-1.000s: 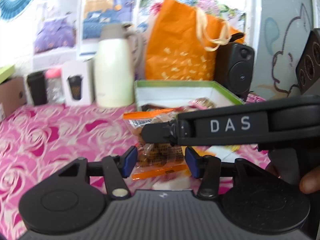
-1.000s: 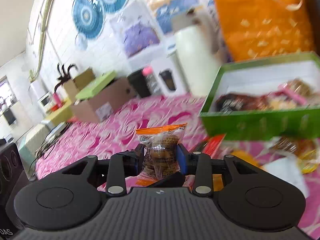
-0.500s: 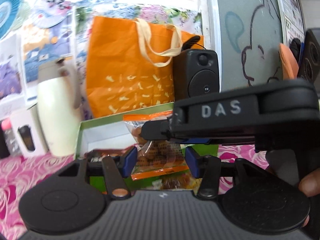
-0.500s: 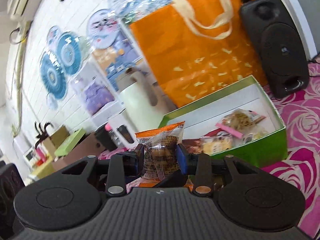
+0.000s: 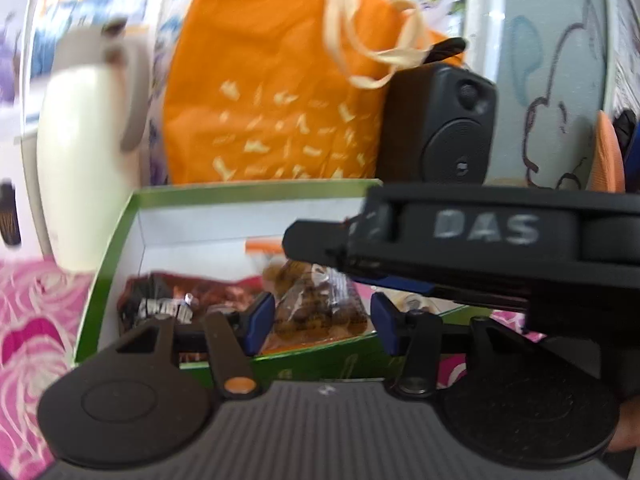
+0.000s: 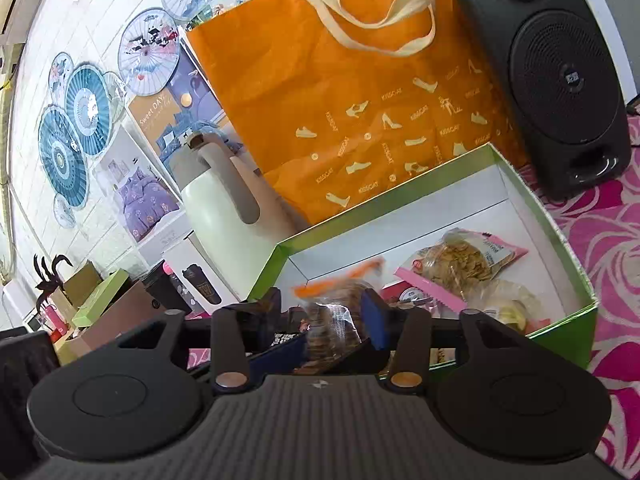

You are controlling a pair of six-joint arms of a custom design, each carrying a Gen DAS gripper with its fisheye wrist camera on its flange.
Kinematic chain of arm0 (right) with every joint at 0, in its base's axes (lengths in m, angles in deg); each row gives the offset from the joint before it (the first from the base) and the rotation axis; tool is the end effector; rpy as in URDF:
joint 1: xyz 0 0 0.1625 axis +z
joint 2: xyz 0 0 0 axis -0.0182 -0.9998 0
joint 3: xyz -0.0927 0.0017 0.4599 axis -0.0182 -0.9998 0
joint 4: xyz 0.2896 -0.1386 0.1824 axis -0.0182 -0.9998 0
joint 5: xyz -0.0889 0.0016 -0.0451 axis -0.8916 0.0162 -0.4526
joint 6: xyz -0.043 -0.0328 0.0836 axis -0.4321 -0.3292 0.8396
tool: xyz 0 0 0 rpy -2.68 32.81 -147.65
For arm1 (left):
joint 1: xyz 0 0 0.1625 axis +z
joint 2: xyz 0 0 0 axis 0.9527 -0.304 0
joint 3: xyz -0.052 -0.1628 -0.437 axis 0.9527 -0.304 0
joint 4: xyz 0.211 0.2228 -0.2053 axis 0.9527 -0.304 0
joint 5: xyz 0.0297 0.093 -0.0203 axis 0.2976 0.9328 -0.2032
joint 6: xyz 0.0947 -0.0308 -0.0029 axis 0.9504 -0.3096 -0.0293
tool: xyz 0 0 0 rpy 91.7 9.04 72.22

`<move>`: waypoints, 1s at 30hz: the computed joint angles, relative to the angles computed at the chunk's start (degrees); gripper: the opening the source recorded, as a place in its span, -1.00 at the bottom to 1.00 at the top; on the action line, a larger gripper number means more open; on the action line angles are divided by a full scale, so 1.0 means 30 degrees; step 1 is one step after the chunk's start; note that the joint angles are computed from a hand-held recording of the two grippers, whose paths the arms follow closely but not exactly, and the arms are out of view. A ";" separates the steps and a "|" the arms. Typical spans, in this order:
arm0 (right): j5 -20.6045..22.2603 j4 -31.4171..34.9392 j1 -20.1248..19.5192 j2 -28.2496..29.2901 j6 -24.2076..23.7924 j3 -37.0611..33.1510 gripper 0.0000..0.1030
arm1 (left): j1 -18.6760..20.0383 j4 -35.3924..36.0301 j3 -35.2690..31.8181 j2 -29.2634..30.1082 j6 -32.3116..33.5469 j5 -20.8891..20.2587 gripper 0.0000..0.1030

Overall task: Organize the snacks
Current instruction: 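Carry the clear snack bag into the green box and open the right gripper, then grasp the red wrapped packet with the left gripper while the right gripper grasps the brown jerky packet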

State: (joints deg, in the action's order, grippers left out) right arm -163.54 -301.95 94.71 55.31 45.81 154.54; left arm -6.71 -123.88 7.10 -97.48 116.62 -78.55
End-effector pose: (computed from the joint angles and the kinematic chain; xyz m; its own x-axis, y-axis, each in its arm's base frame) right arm 0.1738 -0.7158 0.0932 -0.9598 -0.1190 0.2543 -0.2807 0.4016 -0.8717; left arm -0.1709 -0.7540 0.1182 -0.6917 0.5305 -0.4901 0.7176 0.4278 -0.5496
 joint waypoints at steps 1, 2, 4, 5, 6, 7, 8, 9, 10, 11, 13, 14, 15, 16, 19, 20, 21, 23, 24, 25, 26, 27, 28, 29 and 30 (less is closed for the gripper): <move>0.0079 -0.0078 0.0014 0.0069 -0.0086 -0.0110 0.70 | 0.0059 0.0103 -0.0074 -0.0015 -0.0162 0.0062 -0.02; 0.0201 -0.0306 0.0019 0.0088 -0.0241 -0.0045 0.77 | 0.0088 -0.0010 -0.0052 -0.0048 -0.0228 0.0171 -0.02; 0.0251 -0.0803 0.0092 0.0014 -0.0578 0.0165 0.77 | 0.0179 -0.0327 0.0194 -0.0276 -0.0182 0.0249 0.00; 0.0238 -0.1044 0.0119 -0.0107 -0.0634 0.0396 0.76 | 0.0238 -0.0535 0.0416 -0.0471 -0.0138 0.0205 0.04; 0.0334 -0.1296 0.0100 -0.0282 -0.0587 0.0722 0.76 | 0.0282 -0.0895 0.0751 -0.0713 -0.0115 0.0250 0.11; 0.0475 -0.1523 0.0066 -0.0516 -0.0474 0.1154 0.76 | 0.0328 -0.1307 0.1136 -0.0996 -0.0040 0.0347 0.13; 0.0649 -0.1778 0.0014 -0.0757 -0.0421 0.1651 0.76 | 0.0393 -0.1784 0.1578 -0.1300 0.0061 0.0390 0.13; 0.0877 -0.2125 -0.0065 -0.0978 -0.0456 0.2155 0.76 | 0.0459 -0.2172 0.2003 -0.1606 0.0151 0.0422 0.16; 0.0976 -0.2439 -0.0124 -0.1195 -0.0450 0.2659 0.76 | 0.0519 -0.2524 0.2442 -0.1918 0.0204 0.0499 0.18; 0.0977 -0.2707 -0.0158 -0.1405 -0.0440 0.3167 0.77 | 0.0587 -0.2833 0.2895 -0.2237 0.0235 0.0583 0.22; 0.1065 -0.2988 -0.0276 -0.1807 -0.0319 0.4092 0.80 | 0.0715 -0.3414 0.3795 -0.2807 0.0307 0.0941 0.22; 0.1152 -0.3081 -0.0350 -0.1984 -0.0246 0.4531 0.81 | 0.0786 -0.3638 0.4242 -0.3041 0.0322 0.1105 0.22; 0.1230 -0.3205 -0.0411 -0.2102 -0.0172 0.4939 0.82 | 0.0847 -0.3734 0.4645 -0.3254 0.0357 0.1325 0.22; 0.1257 -0.3225 -0.0447 -0.2193 -0.0202 0.5237 0.83 | 0.0933 -0.3813 0.5068 -0.3465 0.0417 0.1431 0.23; 0.0961 -0.3211 -0.0454 -0.2205 -0.0632 0.5776 0.85 | 0.1039 -0.3932 0.5997 -0.3762 0.0780 0.2052 0.24; 0.0773 -0.3123 -0.0450 -0.2158 -0.0882 0.5868 0.85 | 0.1090 -0.3756 0.6116 -0.3781 0.0946 0.2155 0.24; 0.0490 -0.2905 -0.0433 -0.2107 -0.1192 0.5891 0.85 | 0.1136 -0.3602 0.6245 -0.3815 0.1000 0.2199 0.24; -0.0189 -0.2347 -0.0367 -0.2001 -0.1685 0.5797 0.85 | 0.1244 -0.3523 0.6406 -0.3811 0.1094 0.2172 0.26; -0.0549 -0.2090 -0.0327 -0.1904 -0.2011 0.5661 0.85 | 0.1283 -0.3856 0.6537 -0.3783 0.1138 0.2112 0.28; -0.0999 -0.2028 -0.0259 -0.1737 -0.2503 0.5499 0.85 | 0.1320 -0.3855 0.6504 -0.3774 0.1140 0.2054 0.28; -0.1540 -0.1890 -0.0134 -0.1550 -0.3105 0.5209 0.85 | 0.1364 -0.3869 0.6491 -0.3769 0.1063 0.1997 0.28; -0.2158 -0.1716 0.0033 -0.1339 -0.3795 0.4840 0.85 | 0.1420 -0.3787 0.6392 -0.3739 0.0986 0.1951 0.30; -0.2850 -0.1490 0.0229 -0.1109 -0.4649 0.4416 0.85 | 0.1481 -0.3649 0.6234 -0.3672 0.0866 0.1817 0.30; -0.3462 -0.1317 0.0405 -0.0854 -0.5743 0.4013 0.85 | 0.1616 -0.3354 0.6074 -0.3681 0.0618 0.1507 0.31; -0.3924 -0.1011 0.0523 -0.0627 -0.6900 0.3605 0.85 | 0.1760 -0.2911 0.5873 -0.3713 0.0182 0.1175 0.31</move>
State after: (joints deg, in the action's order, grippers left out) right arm -175.32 -304.99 96.28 53.43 25.11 165.36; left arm -1.43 -132.62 24.72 -108.62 117.17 -75.03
